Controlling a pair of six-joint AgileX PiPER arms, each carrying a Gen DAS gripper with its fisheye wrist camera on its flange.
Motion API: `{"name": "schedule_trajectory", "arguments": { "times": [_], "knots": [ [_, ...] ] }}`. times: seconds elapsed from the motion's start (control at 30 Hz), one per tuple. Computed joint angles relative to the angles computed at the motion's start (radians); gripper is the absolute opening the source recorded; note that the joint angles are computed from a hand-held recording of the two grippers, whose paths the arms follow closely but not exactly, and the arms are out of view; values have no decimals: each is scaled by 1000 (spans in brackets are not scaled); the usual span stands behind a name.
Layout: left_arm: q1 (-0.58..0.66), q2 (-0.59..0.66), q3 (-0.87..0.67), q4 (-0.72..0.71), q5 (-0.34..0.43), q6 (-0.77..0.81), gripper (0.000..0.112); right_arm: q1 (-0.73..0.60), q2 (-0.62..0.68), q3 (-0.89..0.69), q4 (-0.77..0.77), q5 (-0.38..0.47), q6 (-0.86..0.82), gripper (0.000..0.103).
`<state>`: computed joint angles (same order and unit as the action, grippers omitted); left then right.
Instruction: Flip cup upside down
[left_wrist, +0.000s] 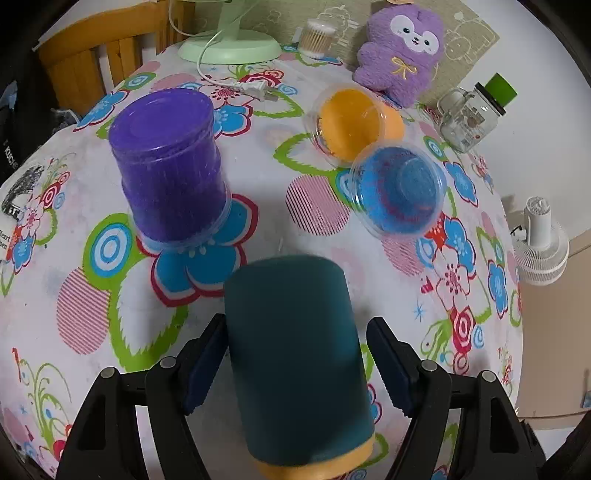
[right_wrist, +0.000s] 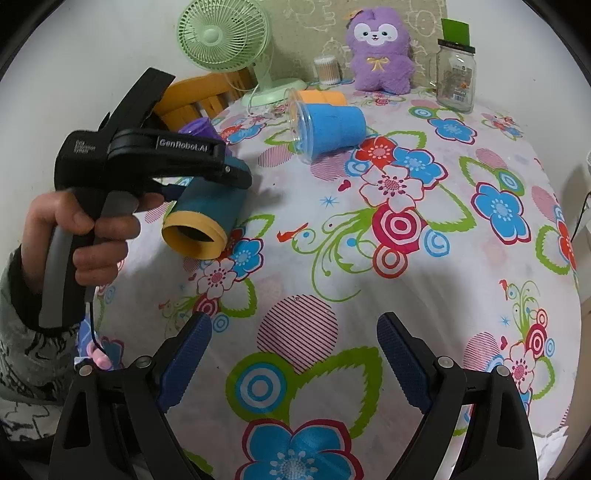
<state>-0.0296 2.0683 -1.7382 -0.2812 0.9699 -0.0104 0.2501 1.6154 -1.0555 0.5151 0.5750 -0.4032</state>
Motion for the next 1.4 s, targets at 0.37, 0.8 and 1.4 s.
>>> {"name": "schedule_trajectory", "arguments": {
  "times": [0.37, 0.8, 1.4],
  "knots": [
    [0, 38, -72, 53, 6, -42, 71, 43, 37, -63, -402, -89, 454, 93],
    [-14, -33, 19, 84, -82, -53, 70, 60, 33, -72, -789, -94, 868, 93],
    [-75, -386, 376, 125, -308, -43, 68, 128, -52, -13, -910, -98, 972, 93]
  ]
}}
